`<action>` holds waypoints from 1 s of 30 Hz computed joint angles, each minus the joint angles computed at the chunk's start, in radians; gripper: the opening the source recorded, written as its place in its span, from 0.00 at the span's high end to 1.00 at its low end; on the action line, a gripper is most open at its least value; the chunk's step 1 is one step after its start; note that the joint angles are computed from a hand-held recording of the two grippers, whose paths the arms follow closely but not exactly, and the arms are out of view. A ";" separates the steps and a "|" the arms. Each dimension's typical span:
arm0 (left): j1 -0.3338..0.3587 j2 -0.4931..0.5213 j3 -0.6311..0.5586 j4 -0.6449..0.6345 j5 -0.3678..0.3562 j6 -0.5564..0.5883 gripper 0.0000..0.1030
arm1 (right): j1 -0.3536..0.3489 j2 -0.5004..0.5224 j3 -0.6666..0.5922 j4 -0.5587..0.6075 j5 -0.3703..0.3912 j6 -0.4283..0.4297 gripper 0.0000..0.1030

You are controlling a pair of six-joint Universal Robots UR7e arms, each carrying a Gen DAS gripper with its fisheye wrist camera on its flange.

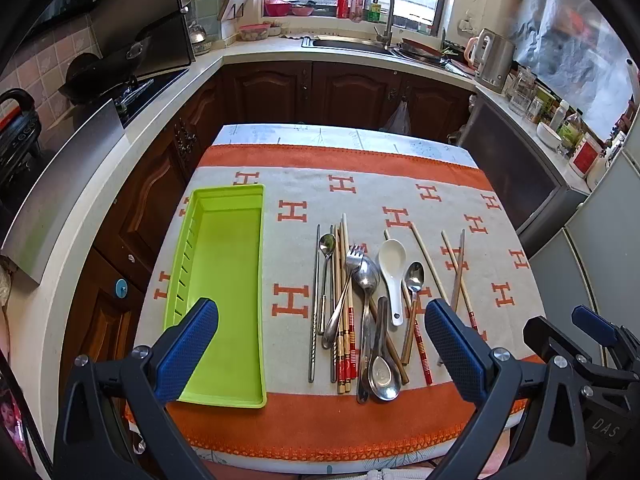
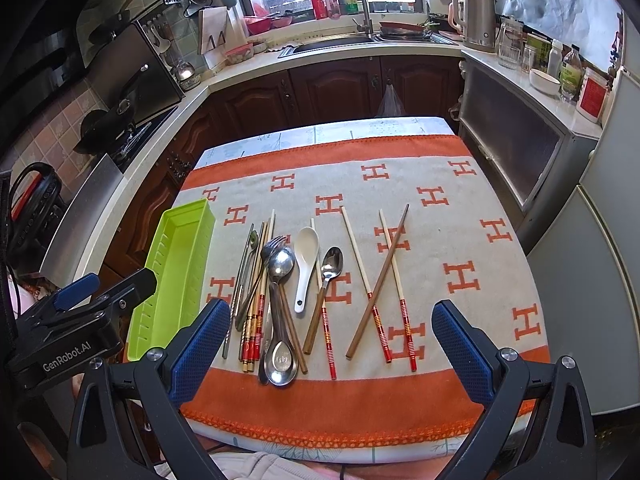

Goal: Organize utensils
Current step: 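Move the left tool toward the plain wooden chopstick among the utensils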

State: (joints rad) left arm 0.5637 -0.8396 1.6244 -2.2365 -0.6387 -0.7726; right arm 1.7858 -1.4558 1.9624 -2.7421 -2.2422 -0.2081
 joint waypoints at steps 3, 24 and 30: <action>-0.005 0.003 0.012 -0.056 0.026 0.044 0.01 | 0.001 -0.003 0.007 -0.011 -0.001 0.001 0.01; 0.068 0.176 -0.235 -0.094 -0.159 0.214 0.01 | -0.108 -0.025 -0.144 0.107 0.070 -0.008 0.29; 0.096 0.297 -0.336 -0.048 -0.222 0.267 0.01 | -0.210 -0.027 -0.178 0.156 0.117 0.002 0.42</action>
State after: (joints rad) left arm 0.6594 -0.5429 1.2886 -2.2845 -0.8602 -0.5056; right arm 1.5760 -1.4832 1.7841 -2.5856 -2.1247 -0.2057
